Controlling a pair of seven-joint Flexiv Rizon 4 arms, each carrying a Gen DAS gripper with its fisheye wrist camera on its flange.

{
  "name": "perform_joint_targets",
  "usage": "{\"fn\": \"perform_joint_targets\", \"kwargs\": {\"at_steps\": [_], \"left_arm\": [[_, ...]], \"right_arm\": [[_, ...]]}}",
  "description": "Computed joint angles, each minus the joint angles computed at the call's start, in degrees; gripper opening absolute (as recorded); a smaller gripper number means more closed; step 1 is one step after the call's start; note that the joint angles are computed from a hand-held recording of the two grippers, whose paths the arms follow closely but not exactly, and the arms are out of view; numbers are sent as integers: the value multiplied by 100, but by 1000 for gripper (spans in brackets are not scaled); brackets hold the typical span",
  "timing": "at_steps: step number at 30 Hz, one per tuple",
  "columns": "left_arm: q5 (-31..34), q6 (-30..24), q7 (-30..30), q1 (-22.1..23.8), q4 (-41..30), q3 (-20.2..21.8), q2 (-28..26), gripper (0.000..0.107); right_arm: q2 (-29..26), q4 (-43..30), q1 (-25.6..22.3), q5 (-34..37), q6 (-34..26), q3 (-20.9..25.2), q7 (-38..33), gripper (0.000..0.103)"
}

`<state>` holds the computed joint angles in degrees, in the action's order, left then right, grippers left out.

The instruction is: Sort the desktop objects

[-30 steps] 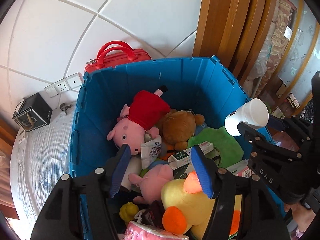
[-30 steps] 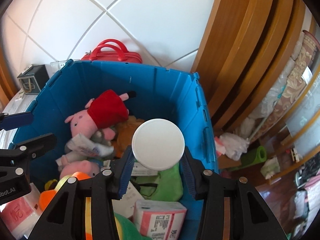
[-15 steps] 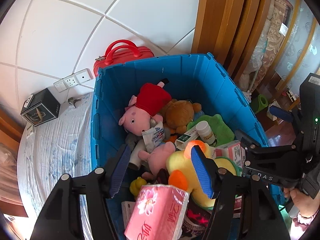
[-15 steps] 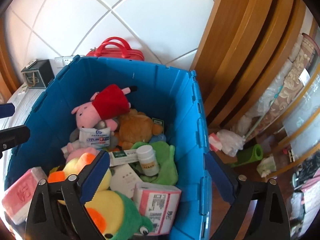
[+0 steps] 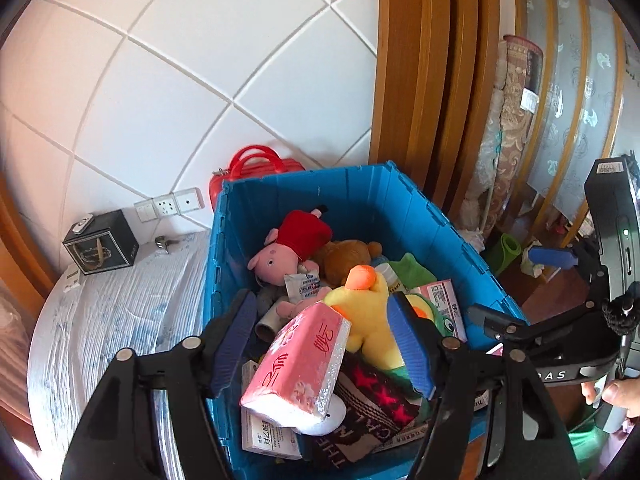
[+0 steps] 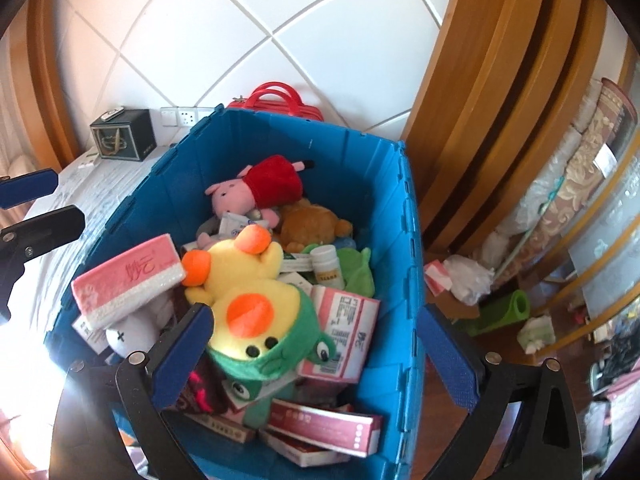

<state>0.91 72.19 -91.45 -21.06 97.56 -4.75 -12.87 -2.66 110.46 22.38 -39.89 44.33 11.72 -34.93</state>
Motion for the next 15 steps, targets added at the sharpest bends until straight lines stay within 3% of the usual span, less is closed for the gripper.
{"fn": "perform_joint_targets", "kwargs": {"at_steps": [3, 6, 9, 11, 13, 15], "left_arm": [[727, 1154, -818, -303, 521, 400, 166, 80], [1390, 1732, -1700, -597, 783, 794, 215, 83], [1239, 1835, -1605, -493, 1057, 618, 267, 83], [1282, 1818, -1623, -517, 1100, 631, 289, 83], [730, 1894, -1080, -258, 1292, 255, 327, 83], [1088, 1753, -1385, -478, 1173, 508, 334, 83]], "right_arm": [[250, 399, -37, -22, 342, 84, 243, 103], [476, 848, -118, -325, 796, 155, 745, 103], [615, 1287, -247, -896, 1301, 191, 1518, 103], [628, 1468, -298, -855, 1628, 198, 1754, 103], [658, 1550, -309, -781, 1648, 230, 1840, 103], [665, 1547, -282, -808, 1425, 279, 1860, 103]]}}
